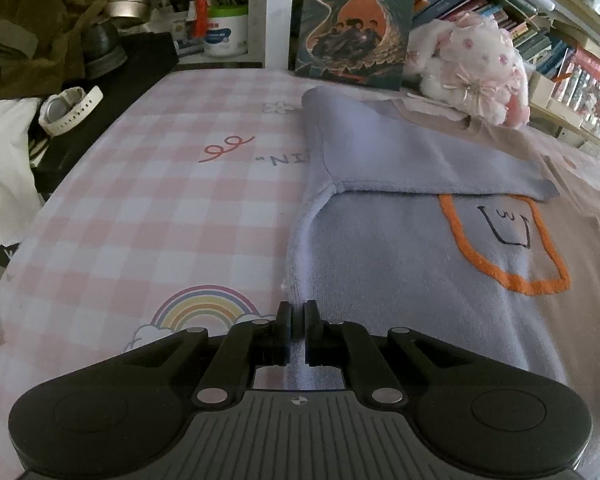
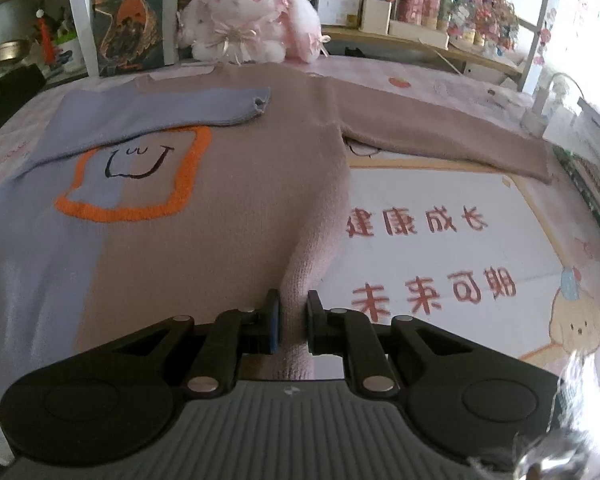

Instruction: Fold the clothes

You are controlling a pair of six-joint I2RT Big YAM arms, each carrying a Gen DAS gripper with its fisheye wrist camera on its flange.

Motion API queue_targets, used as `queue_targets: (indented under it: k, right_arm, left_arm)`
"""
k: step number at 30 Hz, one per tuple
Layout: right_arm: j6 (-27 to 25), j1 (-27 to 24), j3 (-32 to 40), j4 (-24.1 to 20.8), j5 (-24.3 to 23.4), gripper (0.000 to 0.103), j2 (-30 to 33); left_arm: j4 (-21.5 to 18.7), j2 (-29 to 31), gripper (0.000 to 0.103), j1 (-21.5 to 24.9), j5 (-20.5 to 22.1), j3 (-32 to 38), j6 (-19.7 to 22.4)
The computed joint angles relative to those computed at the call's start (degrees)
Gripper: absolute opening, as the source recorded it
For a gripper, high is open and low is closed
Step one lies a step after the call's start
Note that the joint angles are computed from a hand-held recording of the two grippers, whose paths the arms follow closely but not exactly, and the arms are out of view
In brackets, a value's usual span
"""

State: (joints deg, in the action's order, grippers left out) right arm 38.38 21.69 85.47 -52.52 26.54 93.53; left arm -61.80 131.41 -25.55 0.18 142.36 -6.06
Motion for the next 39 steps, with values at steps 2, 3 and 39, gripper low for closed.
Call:
queue_targets:
  k: [2, 3, 39]
  right_arm:
    - [-0.35, 0.28, -0.34, 0.16, 0.51, 0.012, -0.12]
    - [-0.45, 0.4, -0.12, -0.1, 0.84, 0.012, 0.07]
    - [30.38, 13.18, 13.05, -26.29, 18.13, 0.096, 4.08]
  left_arm:
    - [0.04, 0.06, 0.005, -0.06, -0.09, 0.03, 0.53]
    - [-0.09, 0.16, 0.005, -0.06, -0.03, 0.24, 0.6]
    - [11.12, -14.03, 0.101, -0.87, 13.92, -19.72, 18.27]
